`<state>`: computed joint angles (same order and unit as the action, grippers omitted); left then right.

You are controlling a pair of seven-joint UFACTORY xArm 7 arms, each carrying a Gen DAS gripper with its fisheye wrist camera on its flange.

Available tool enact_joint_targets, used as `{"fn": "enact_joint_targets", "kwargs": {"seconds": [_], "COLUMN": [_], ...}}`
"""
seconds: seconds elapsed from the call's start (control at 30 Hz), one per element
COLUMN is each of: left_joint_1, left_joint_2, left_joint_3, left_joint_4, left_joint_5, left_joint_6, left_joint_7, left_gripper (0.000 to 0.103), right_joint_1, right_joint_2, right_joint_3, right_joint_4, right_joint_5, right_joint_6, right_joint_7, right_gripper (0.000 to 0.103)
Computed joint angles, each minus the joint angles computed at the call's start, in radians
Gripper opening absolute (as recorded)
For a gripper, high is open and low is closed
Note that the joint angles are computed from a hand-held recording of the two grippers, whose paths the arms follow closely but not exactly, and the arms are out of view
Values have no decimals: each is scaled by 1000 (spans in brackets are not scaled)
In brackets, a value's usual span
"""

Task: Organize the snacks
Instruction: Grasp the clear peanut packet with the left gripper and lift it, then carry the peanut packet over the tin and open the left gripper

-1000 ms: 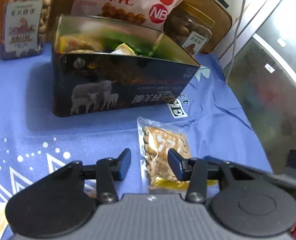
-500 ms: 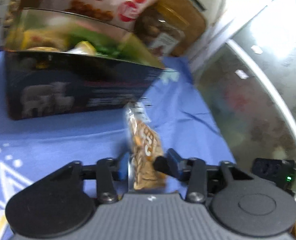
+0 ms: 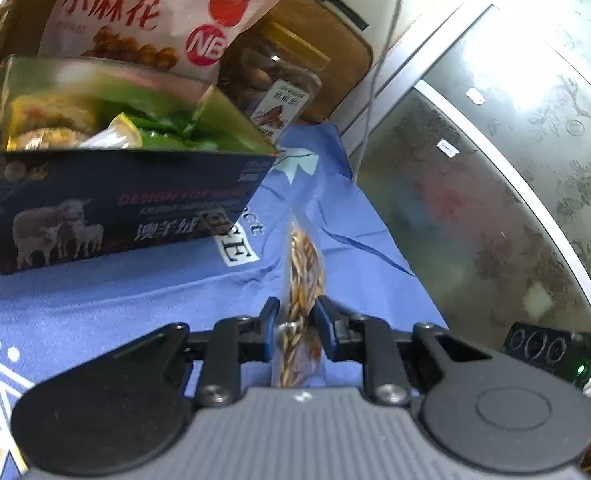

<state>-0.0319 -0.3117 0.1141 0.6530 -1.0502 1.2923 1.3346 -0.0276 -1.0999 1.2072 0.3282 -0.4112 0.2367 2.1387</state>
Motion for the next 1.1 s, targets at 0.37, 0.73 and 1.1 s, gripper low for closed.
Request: {"fn": "enact_joint_targets", "kwargs": {"seconds": [0.37,0.73,1.1], "left_joint_1": [29,50,94], "left_joint_2": [32,125,89], "left_joint_3": [21,3,13], "left_joint_4": [67,106,124], "left_joint_5": [1,-1,-20], "left_joint_6": [69,61,135], "left_joint_7": [-1,-16,-14], "left_gripper": [11,12,15], "right_joint_1": [-191,-66,-281], "right_joint_2": [38,22,249], "right_joint_3": [-69,-103,-57], "right_joint_4": [99,-69,8], "right_joint_5": [-47,35,7], "right_joint_6": [-176,-206,-549], "right_joint_7": [-266,-333,-617], "right_gripper": [3,87,77]}}
